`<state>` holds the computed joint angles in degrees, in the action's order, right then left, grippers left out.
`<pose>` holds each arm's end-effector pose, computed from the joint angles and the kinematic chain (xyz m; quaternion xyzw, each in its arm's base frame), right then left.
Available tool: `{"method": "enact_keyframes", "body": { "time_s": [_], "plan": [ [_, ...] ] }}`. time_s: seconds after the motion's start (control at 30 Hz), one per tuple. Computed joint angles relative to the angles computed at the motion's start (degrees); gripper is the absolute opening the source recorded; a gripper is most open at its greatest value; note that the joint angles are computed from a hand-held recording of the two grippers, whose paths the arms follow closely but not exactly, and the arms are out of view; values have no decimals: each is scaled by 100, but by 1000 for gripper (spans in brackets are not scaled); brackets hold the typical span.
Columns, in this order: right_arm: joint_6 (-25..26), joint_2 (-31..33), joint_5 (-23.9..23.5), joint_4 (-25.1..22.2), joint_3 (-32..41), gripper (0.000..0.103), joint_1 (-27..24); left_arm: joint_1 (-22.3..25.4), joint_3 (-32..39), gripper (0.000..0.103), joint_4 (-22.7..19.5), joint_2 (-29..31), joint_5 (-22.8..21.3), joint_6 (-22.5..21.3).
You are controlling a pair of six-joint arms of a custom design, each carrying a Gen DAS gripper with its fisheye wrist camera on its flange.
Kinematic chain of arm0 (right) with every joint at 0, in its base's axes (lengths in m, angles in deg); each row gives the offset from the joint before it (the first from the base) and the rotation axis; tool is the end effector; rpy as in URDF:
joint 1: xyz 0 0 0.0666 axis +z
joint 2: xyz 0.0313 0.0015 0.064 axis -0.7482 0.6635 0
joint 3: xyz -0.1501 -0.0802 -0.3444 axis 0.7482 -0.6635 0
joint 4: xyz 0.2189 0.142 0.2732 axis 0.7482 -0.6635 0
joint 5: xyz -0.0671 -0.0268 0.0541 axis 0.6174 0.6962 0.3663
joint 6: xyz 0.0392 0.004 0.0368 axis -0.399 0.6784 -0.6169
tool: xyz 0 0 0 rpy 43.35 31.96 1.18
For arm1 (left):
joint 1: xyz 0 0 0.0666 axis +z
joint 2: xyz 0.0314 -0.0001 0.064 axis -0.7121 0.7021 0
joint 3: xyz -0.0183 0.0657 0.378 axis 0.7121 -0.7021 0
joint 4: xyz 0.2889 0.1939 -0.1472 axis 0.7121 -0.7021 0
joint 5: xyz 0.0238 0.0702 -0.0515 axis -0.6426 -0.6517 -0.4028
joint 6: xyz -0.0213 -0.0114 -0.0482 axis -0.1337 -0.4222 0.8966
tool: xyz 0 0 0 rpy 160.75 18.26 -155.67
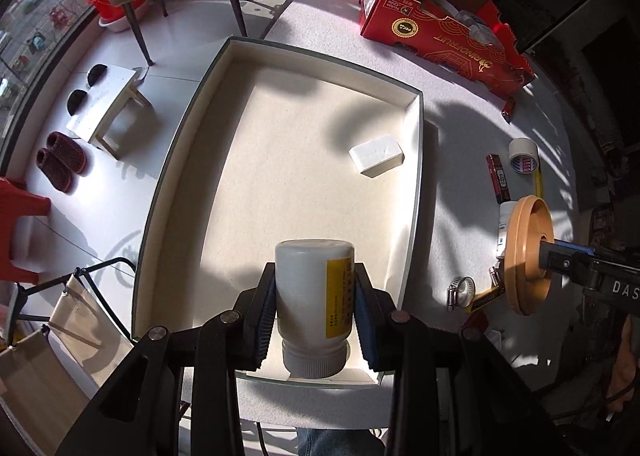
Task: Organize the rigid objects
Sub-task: 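Carry the pill bottle and brown ring dish over the white tray box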
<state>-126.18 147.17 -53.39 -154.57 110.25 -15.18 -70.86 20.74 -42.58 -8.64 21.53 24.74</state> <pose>0.2940 0.1959 0.4660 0.1941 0.9762 0.0916 0.0318 0.3473 -0.1727 0.4412 0.1896 0.9738 -0.1067 0.0664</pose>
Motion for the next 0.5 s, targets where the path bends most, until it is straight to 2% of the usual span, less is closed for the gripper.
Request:
{"method": "enact_keyframes", "body": {
  "time_s": [0.23, 0.5],
  "plan": [
    [375, 714, -152, 283, 614, 32, 113, 366, 137, 38, 87, 169, -207, 68],
    [788, 1422, -163, 375, 1243, 32, 75, 328, 271, 38, 236, 413, -413, 11]
  ]
}}
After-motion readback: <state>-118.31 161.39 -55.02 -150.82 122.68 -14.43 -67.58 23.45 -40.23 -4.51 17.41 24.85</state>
